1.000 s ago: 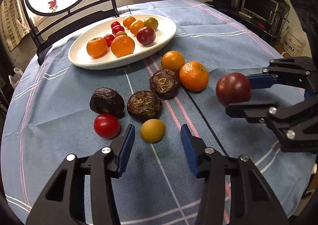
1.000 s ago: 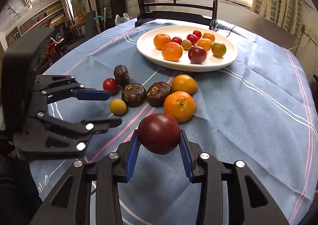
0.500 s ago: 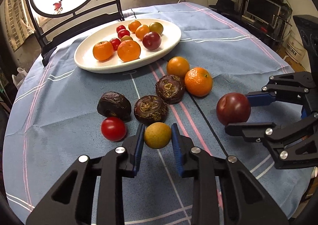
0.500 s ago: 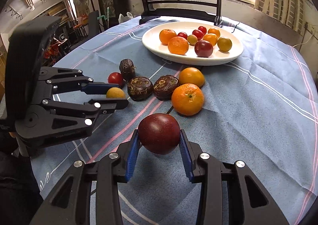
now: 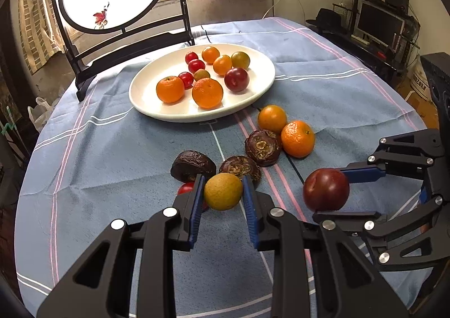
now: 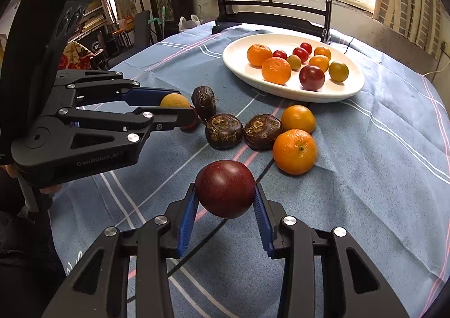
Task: Organize fruits
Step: 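Carry the yellow fruit onto the plate with the left tool while the right tool places the plum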
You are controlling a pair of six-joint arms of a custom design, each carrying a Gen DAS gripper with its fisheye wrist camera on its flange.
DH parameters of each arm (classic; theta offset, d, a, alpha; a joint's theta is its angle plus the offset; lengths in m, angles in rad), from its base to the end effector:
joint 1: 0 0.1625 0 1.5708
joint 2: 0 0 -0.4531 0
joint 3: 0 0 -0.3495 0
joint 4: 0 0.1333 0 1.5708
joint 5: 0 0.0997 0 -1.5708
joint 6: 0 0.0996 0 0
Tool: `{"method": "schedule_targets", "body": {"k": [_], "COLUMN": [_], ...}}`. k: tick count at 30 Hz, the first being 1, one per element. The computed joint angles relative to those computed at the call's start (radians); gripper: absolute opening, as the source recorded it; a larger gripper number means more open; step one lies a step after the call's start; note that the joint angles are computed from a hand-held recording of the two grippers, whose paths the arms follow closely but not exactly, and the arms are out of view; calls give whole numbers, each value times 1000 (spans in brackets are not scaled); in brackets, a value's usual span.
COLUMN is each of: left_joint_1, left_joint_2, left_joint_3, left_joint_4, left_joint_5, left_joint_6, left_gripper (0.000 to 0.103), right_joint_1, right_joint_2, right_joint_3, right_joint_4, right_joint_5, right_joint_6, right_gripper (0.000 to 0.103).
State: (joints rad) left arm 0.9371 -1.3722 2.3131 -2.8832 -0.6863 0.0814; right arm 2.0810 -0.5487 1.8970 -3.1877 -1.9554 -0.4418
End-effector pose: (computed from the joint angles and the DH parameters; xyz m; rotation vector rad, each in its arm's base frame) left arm -0.0739 -0.4558 0.3017 0.6108 2.2172 -0.7099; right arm 0.3691 -0.4631 -0.0046 1.1921 -2.4698 0.3885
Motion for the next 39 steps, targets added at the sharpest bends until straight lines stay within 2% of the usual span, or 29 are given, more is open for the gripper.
{"method": "schedule_targets", "body": {"k": [3, 9, 13, 19, 25, 31, 39], "left_joint_1": [15, 38, 55, 93, 148, 199, 236], "left_joint_2": [-1, 26, 69, 143, 235, 312, 357], "left_joint_3": [-25, -115, -201, -340, -473, -588, -655], "left_joint_4": [-4, -67, -103, -135, -85, -15, 33], "left_joint_5": [-7, 23, 40, 10, 1, 15, 12], "left_joint_6": [14, 88, 142, 201, 190, 163, 142], "left_gripper": [27, 27, 27, 26, 26, 26, 27], "right_joint_1": [4, 15, 11, -8, -34, -47, -61], "right_joint_2": [1, 0, 10, 55, 133, 212, 251], "right_joint_3": [-17, -87, -169, -313, -478, -628, -708], "right_joint_4": [3, -7, -7, 23, 99, 192, 246], "right_joint_5": [0, -4, 5, 33, 42, 4, -11], "right_joint_6": [-5, -34, -47, -42, 2, 25, 42], "right_gripper": [40, 40, 40, 40, 40, 40, 40]}}
